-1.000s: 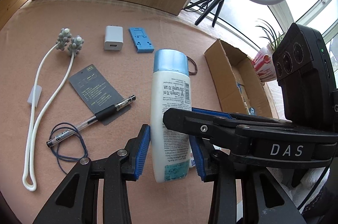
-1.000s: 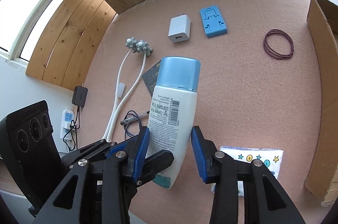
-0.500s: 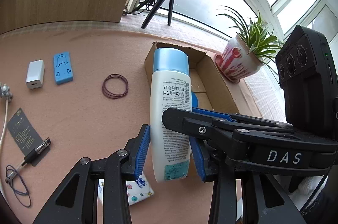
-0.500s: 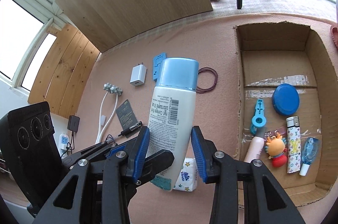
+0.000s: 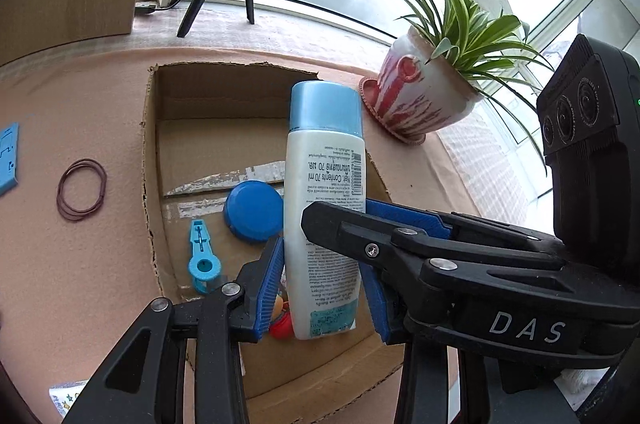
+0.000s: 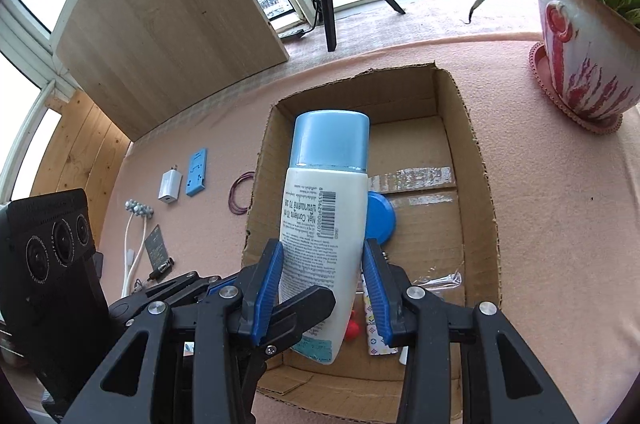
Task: Organize objects
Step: 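Carry the lotion bottle into the box and open both tools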
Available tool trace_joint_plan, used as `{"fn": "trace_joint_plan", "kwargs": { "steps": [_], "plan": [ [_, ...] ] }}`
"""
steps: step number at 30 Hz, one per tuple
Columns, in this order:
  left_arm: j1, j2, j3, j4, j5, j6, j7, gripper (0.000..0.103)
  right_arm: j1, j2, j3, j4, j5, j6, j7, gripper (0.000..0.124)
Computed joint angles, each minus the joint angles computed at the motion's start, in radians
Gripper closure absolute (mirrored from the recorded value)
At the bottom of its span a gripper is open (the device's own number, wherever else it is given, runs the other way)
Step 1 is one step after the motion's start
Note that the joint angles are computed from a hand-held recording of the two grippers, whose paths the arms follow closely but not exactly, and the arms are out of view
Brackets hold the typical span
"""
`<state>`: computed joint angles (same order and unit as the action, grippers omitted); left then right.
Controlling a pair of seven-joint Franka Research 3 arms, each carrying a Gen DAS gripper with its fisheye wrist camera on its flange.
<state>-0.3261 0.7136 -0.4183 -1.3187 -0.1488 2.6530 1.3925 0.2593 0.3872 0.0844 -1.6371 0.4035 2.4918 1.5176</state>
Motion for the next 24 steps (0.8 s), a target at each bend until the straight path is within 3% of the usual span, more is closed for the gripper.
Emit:
{"fn": "trace_joint_plan", "kwargs": {
  "steps": [5,10,20,24],
  "plan": [
    [-0.051,0.027,0.046,0.053,0.048,-0.026,-0.048,0.061,-0.012,0.005,-0.013,0.001,-0.014,-0.006,-0.008,0.086],
    [-0.047,0.001,0.056,0.022,0.074,-0.016,-0.078,0.061,0.001,-0.007,-0.033,-0.023,-0.072,0.032,0.03,0.081],
    [0.032,-0.154,0.032,-0.199,0.055,0.066,-0.066,0.059,0.011,-0.03,-0.026,-0.048,-0.088,0.054,0.07,0.078],
    [0.076,-0.245,0.026,-0.328,0.025,0.102,-0.07,0.053,0.021,-0.04,-0.017,-0.062,-0.086,0.062,0.078,0.078]
  ]
}}
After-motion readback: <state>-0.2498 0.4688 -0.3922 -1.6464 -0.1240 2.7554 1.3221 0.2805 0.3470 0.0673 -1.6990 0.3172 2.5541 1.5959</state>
